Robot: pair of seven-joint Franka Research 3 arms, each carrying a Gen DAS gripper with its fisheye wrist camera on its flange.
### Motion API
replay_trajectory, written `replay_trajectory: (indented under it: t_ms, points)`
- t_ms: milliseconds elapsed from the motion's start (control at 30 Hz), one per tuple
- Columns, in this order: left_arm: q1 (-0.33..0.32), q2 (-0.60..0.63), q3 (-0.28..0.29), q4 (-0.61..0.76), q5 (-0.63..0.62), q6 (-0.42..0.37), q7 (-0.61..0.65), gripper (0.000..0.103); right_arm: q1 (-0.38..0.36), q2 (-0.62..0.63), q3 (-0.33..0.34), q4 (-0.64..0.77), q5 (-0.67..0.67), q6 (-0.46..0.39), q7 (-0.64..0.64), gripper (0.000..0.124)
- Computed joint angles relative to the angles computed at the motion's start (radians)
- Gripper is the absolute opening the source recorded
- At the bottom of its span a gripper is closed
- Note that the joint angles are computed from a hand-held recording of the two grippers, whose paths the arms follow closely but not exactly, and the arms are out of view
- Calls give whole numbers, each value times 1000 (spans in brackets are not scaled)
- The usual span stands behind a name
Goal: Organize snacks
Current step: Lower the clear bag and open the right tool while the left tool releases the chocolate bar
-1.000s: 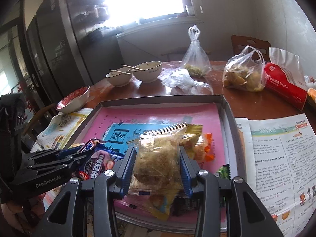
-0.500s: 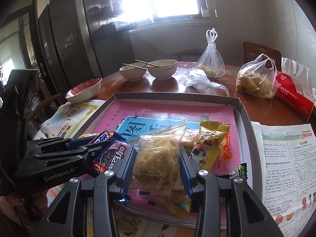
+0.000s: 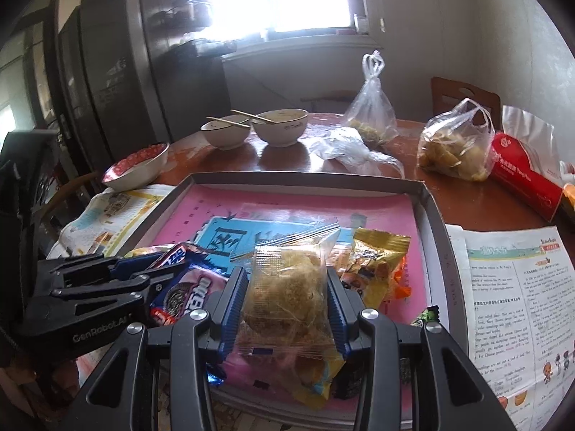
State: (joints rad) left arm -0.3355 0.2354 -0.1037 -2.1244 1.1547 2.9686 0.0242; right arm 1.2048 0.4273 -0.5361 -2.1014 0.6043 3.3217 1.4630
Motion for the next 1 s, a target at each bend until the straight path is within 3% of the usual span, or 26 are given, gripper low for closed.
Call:
replay_trajectory:
  t_ms: [367,667,1000]
  points:
    - [2,5,-2,-2,-59,-3,63,30,-17,-2,-3,5,-38,-31,88,43]
    - [-3,9,-5,1,-86,-20,108,30,58,19,-99,5,-119,-66,213,43]
    - [-6,23,-8,15,-186,-26,220,30,65,42,-138,20,-225,-94,342,43]
